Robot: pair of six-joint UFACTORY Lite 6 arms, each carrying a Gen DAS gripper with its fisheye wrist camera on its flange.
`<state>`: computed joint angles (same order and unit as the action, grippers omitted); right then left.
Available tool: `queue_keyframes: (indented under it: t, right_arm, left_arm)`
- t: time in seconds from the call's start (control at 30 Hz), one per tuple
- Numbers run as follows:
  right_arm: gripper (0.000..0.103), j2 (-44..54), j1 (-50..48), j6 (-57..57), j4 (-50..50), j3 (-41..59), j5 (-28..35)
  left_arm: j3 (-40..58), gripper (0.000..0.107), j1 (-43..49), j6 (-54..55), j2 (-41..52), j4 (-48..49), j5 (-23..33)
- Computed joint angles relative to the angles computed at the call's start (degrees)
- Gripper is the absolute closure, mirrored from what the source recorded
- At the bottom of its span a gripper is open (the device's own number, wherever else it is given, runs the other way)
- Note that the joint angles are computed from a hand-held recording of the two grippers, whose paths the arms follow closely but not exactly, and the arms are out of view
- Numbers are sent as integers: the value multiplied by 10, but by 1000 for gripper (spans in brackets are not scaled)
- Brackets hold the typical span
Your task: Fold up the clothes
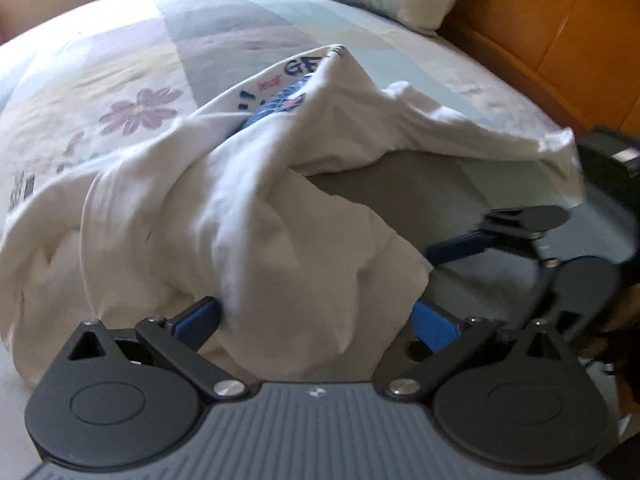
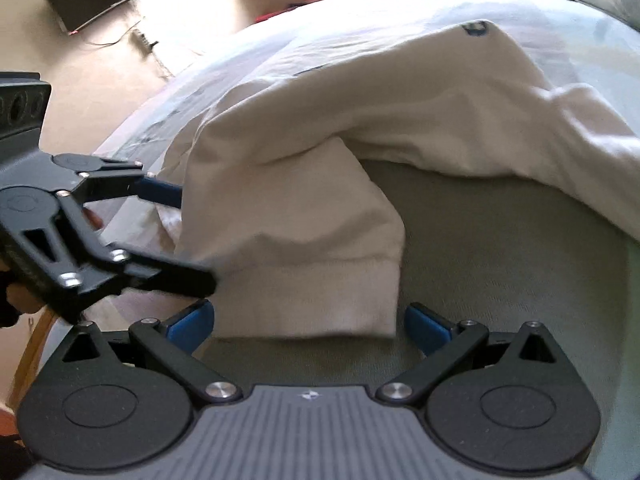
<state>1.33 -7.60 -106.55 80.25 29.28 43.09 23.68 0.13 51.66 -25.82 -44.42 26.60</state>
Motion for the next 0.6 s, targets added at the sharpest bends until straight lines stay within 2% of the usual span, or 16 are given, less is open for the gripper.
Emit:
queue_keyframes:
  t: [0.1,0.27,0.37,0.5,0.6]
  right_arm:
    - [0,50,6,-32,17,35,25]
    - [0,108,-31,16,-15,78,98]
    - [0,148,-64,-5,-13,86,143]
    - [0,257,-97,23,8,157,215]
    - [2,268,-91,25,29,163,214]
  left_arm:
    - [10,5,22,7,2,-2,9]
    - [20,5,44,-26,-35,43,24]
    - [14,5,63,-23,-58,47,37]
    - [-3,5,71,-54,-71,75,33]
    - [-19,5,89,-55,-100,77,50]
